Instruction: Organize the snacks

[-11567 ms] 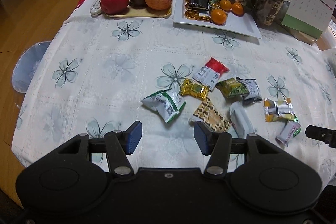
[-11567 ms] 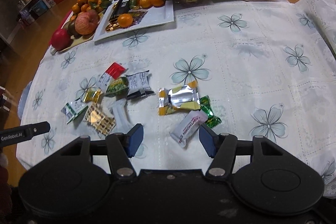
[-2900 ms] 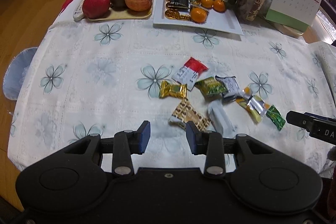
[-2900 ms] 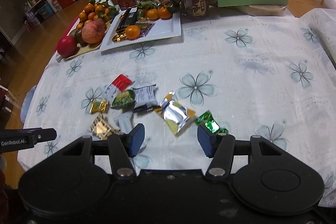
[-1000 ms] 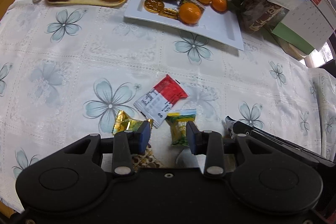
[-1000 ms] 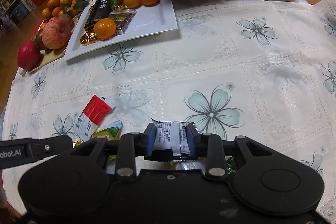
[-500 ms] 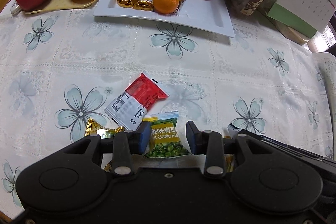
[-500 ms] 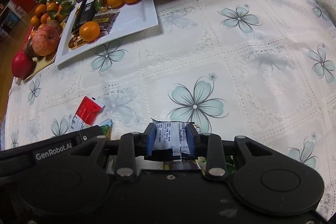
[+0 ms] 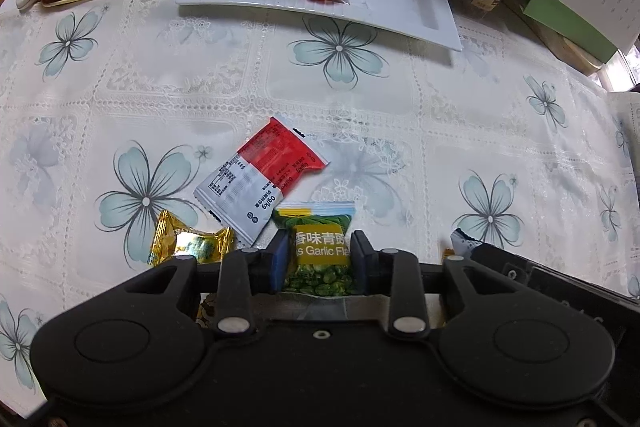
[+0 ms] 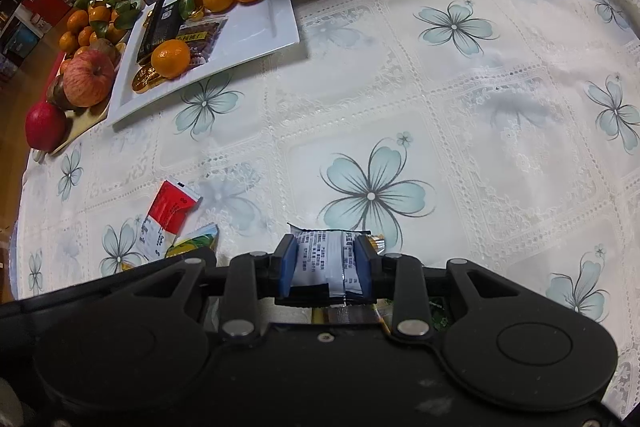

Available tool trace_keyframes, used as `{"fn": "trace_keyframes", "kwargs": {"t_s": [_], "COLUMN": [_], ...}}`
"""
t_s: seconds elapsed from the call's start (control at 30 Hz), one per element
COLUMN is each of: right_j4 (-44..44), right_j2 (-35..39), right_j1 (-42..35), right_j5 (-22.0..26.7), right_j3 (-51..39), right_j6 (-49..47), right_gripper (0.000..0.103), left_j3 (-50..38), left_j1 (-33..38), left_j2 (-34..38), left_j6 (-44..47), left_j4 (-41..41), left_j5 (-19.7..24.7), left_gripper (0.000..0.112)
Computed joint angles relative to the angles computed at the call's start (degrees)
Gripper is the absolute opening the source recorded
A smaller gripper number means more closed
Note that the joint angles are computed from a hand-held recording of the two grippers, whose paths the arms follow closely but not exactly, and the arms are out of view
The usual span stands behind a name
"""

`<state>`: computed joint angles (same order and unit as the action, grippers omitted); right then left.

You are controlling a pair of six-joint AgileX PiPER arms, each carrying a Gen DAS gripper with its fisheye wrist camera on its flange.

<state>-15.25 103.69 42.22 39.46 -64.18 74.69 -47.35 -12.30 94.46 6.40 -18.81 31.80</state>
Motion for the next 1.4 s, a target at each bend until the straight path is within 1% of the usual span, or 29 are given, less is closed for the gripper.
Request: {"fn": "trace_keyframes", "kwargs": {"t_s": [0.07,0.2,0.4,0.5,0.6,0.83,0.97,1.13,1.23,1.3,1.33,1.4], "right_j4": [0.0,-0.2,-1.0,-1.7,-2.1,-7.0,-10.9,-16.5,-19.7,-23.0,-25.0,-28.0], "right_j2": [0.0,-0.4,-1.4,-2.4,-3.6,-5.7,-7.1,-9.9,-11.7,-13.0,-13.8,-15.3], "right_j1": [0.0,0.0,0.3,0.5,0.6,1.5,2.9,6.2,8.7,10.9,12.7,16.0], "right_j5": [0.0,-0.1,-0.7,-1.9,-3.6,-4.8,-4.5,-3.8,-3.3,-2.5,-1.2,0.9], "right_j3": [0.0,0.6,1.9,3.1,4.4,6.6,8.3,11.8,13.9,15.4,16.1,17.6], "right_j6": [0.0,0.4,1.1,2.4,3.1,8.2,12.0,19.1,24.2,28.6,31.6,36.9], "right_gripper": [0.033,0.033,0.033,0.033,0.033,0.033,0.033,0.033,0.033,0.033,0.033,0.033], "left_j3": [0.2,0.3,2.4,3.8,5.1,8.7,11.4,14.9,18.4,21.4,22.7,25.0], "left_j1": [1.0,3.8,5.0,5.9,7.9,13.1,16.2,21.1,21.8,21.7,22.2,25.7], "left_j2": [-0.5,-1.3,-5.2,-7.7,-9.9,-14.8,-18.3,-24.3,-30.0,-34.6,-36.4,-39.7], "left_j6": [1.6,5.6,7.4,9.1,12.8,20.2,24.1,31.7,34.5,34.2,34.5,38.2], "left_j4": [-1.8,-5.8,-5.5,-5.3,-6.9,-9.2,-10.2,-14.0,-14.3,-12.7,-12.2,-13.3], "left_j5": [0.4,2.8,3.3,3.4,4.2,4.9,4.9,7.8,6.7,5.8,6.1,9.5], "left_gripper": [0.036,0.036,0.035,0.035,0.035,0.035,0.035,0.035,0.035,0.035,0.035,0.035]}}
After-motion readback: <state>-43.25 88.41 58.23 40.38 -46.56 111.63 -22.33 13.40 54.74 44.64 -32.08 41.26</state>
